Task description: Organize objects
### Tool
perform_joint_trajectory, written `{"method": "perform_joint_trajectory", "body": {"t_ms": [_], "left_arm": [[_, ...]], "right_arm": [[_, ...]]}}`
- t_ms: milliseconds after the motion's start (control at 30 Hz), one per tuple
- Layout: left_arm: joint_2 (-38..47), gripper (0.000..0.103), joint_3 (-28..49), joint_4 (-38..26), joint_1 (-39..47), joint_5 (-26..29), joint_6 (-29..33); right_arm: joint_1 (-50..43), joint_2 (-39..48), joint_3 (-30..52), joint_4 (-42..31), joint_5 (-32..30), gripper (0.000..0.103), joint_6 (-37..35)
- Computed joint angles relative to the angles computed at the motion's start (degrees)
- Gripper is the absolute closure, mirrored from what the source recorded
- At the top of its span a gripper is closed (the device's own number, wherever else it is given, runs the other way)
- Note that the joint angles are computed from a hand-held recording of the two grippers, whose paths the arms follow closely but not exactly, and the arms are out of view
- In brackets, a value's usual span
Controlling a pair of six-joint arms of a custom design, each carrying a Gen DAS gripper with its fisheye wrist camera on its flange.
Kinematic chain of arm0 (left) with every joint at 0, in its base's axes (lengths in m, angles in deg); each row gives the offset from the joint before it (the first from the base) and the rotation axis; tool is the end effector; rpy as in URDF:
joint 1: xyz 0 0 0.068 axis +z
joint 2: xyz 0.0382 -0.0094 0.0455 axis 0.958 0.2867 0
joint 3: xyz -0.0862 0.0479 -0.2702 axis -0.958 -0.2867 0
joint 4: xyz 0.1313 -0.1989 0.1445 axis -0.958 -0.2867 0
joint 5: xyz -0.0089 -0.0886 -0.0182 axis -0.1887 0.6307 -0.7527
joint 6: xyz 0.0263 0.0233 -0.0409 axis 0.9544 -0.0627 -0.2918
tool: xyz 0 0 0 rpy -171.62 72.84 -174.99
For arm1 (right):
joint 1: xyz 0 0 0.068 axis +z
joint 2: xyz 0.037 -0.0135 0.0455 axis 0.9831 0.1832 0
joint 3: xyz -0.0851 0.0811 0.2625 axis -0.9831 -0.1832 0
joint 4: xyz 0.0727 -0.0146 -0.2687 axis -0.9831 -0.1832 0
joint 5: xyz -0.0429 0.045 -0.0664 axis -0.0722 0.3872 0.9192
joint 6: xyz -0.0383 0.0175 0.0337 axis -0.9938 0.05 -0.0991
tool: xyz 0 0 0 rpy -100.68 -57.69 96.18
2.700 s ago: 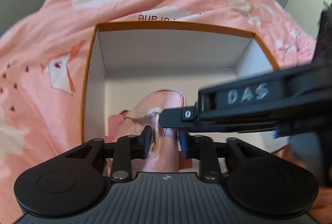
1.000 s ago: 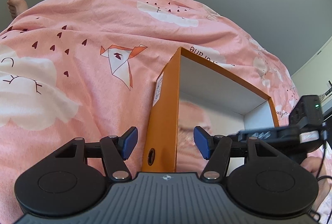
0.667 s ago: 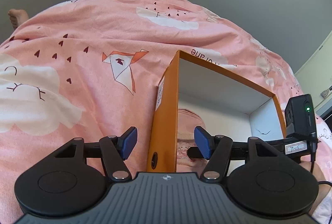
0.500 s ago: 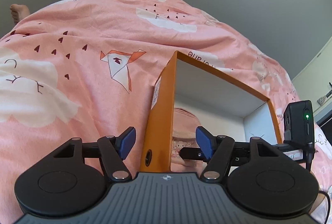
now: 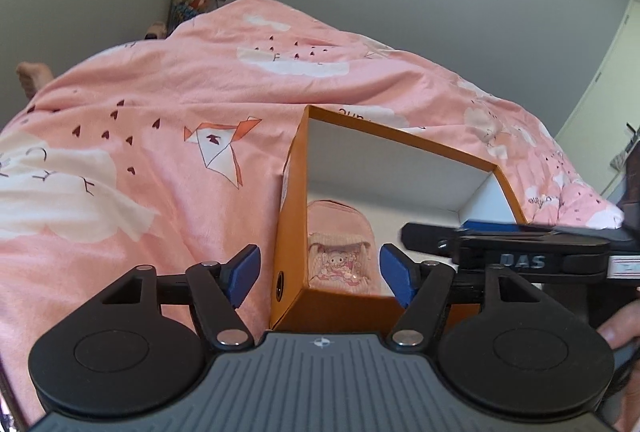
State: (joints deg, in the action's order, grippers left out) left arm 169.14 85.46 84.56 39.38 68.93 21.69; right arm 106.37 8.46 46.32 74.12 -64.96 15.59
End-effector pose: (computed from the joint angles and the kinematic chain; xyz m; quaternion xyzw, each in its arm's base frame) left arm 0.2391 -0.1651 0.1105 0.1372 0.8962 -0.2243 0.3573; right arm 0.2066 0.0977 0.1151 0.0190 0.9199 0.0914 0.3808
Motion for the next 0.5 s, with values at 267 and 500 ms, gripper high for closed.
{"method": "perform_joint_trajectory", "body": {"t_ms": [267, 500], "left_arm": [[-4.2, 0.017, -4.7, 0.1, -0.2, -1.2, -0.4], [-1.2, 0.017, -4.7, -3.2, -0.2, 0.6, 0.0]], "right_arm": [[13.7, -17.7, -6.8, -7.0, 16.9, 0.005, 4.4], [17.6, -27.0, -9.7, -16.9, 12.9, 0.001, 16.5]]}}
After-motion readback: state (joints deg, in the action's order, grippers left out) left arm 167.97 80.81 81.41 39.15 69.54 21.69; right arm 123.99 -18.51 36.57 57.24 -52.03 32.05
